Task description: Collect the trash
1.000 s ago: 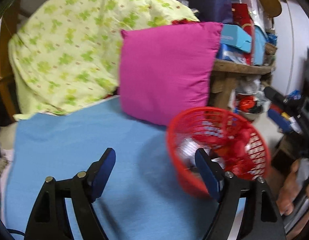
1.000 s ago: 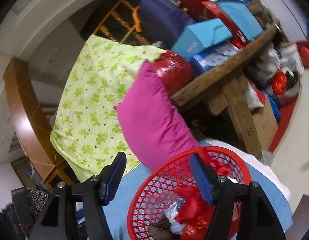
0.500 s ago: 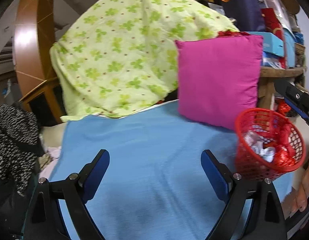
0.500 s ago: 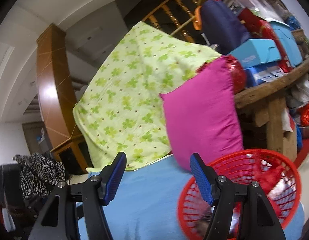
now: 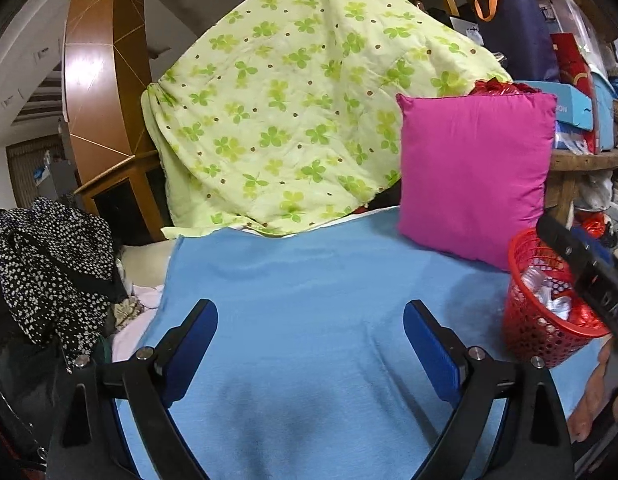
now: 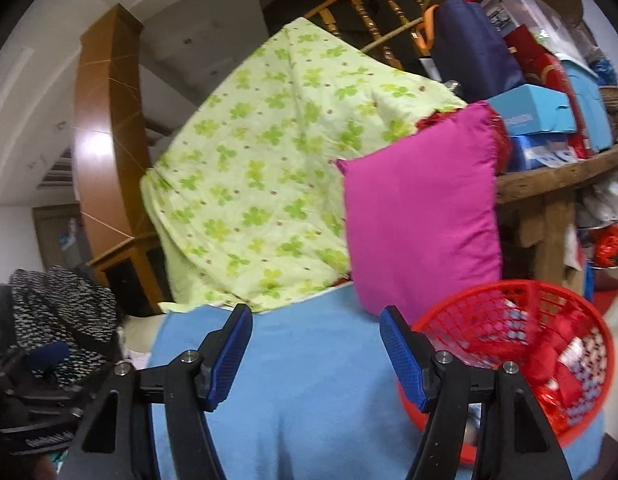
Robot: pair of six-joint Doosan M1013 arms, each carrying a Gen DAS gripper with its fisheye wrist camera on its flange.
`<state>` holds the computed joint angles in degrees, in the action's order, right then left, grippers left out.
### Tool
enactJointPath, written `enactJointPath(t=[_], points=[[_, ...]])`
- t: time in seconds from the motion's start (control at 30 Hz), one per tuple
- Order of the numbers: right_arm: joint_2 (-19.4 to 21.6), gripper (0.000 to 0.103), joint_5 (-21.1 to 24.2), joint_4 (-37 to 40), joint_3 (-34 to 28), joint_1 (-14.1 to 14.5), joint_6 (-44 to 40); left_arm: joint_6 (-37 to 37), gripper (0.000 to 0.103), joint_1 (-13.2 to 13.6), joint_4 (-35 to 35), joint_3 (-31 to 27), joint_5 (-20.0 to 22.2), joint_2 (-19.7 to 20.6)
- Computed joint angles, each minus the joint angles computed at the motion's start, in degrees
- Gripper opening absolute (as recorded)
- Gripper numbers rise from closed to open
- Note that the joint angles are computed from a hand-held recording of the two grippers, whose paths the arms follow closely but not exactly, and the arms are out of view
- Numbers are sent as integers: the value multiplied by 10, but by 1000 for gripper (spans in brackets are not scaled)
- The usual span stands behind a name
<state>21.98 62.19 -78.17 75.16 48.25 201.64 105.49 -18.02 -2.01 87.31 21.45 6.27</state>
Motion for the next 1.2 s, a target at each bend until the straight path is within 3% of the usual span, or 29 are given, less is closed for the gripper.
enactJointPath(t=[0.17,0.37,0.6,0.87,1.2], points=[[-1,71,82,11,5,19,3,54,94,0,-55,9,9,-10],[-11,71,124,23,16,34,3,104,94,1,-106,14,27,-17],[-25,72,211,106,4,59,-36,147,94,-4,-154,24,26,-31],[-35,72,279,136,-18,80,-89,216,94,-14,-225,37,38,-50],[-38,72,342,152,-41,91,-107,262,94,-27,-259,48,46,-70]])
